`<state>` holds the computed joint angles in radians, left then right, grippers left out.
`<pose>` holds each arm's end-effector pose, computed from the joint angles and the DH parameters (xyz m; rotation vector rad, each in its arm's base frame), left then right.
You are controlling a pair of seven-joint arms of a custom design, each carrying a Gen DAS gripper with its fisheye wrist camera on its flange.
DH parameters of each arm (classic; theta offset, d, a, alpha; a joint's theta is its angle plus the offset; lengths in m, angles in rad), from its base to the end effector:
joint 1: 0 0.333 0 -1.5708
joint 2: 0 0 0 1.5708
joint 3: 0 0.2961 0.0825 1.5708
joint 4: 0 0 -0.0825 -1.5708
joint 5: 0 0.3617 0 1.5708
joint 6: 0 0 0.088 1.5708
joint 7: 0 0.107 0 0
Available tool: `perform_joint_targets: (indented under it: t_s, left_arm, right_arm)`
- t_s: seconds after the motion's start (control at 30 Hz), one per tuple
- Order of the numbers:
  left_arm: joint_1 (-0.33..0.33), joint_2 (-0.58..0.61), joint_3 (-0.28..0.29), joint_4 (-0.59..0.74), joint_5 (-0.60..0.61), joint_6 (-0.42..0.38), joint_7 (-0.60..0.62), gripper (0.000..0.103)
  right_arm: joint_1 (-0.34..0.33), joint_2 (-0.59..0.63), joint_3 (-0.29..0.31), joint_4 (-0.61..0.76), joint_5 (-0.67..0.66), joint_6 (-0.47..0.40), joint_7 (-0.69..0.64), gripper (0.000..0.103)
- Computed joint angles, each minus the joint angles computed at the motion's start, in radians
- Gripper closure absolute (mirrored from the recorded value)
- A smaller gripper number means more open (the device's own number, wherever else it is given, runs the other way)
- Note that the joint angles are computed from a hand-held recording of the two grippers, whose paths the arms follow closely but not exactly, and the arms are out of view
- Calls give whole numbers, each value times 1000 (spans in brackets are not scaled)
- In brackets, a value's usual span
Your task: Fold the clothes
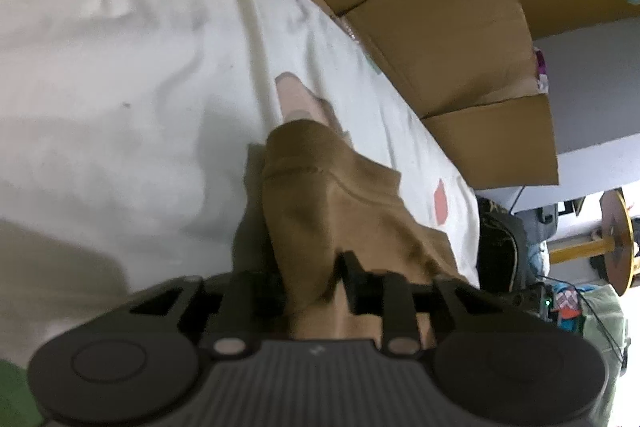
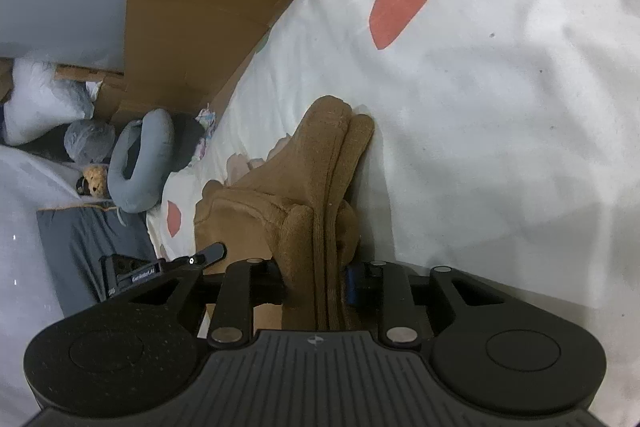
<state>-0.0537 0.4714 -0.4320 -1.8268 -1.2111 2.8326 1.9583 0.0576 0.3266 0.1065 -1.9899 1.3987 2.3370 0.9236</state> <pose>0.5997 -0.2328 0.3235 2.0910 -1.5046 1.1589 0.5840 0.1103 0.3084 -1.3517 1.7397 0.6217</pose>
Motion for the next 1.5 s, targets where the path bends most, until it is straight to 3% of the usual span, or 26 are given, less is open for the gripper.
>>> perform_joint_targets:
  t_s: [0.1, 0.27, 0.37, 0.4, 0.5, 0.8, 1.0, 1.13, 1.23, 1.3, 1.5]
  left_arm:
    - [12, 3, -9, 4, -30, -9, 40, 58]
    - [4, 28, -5, 35, -26, 2, 64, 58]
    - [-2, 23, 6, 31, 17, -4, 49, 69]
    - [-6, 21, 10, 27, 37, -2, 38, 80]
    - [-8, 14, 12, 18, 83, 7, 17, 89]
    - [-33, -63, 42, -28, 285, 2, -135, 94]
    - [-95, -126, 84, -71, 445, 49, -316, 94]
    - [-182, -180, 157, -110, 663, 82, -536, 95]
    - [-226, -226, 199, -132, 824, 63, -681, 95]
    - [-247, -254, 223, -136, 927, 28, -786, 95]
    - [-250, -318, 223, -116, 1116, -77, -970, 95]
  right_arm:
    - [-3, 4, -1, 3, -11, -9, -1, 70]
    - [0, 35, 5, 39, -34, -14, 3, 69]
    - [-1, 51, 12, 63, -55, -13, 19, 70]
    - [1, 51, 14, 64, -64, -6, 23, 71]
    - [14, 40, 16, 68, -114, 18, 53, 80]
    - [70, -44, 19, 27, -254, 151, 133, 85]
    - [115, -95, 11, 8, -413, 221, 259, 86]
    - [137, -142, 9, -11, -494, 244, 332, 86]
    - [157, -178, -6, -16, -614, 228, 426, 87]
    - [159, -201, -5, -22, -623, 211, 444, 88]
    - [185, -269, -16, -34, -713, 190, 481, 88]
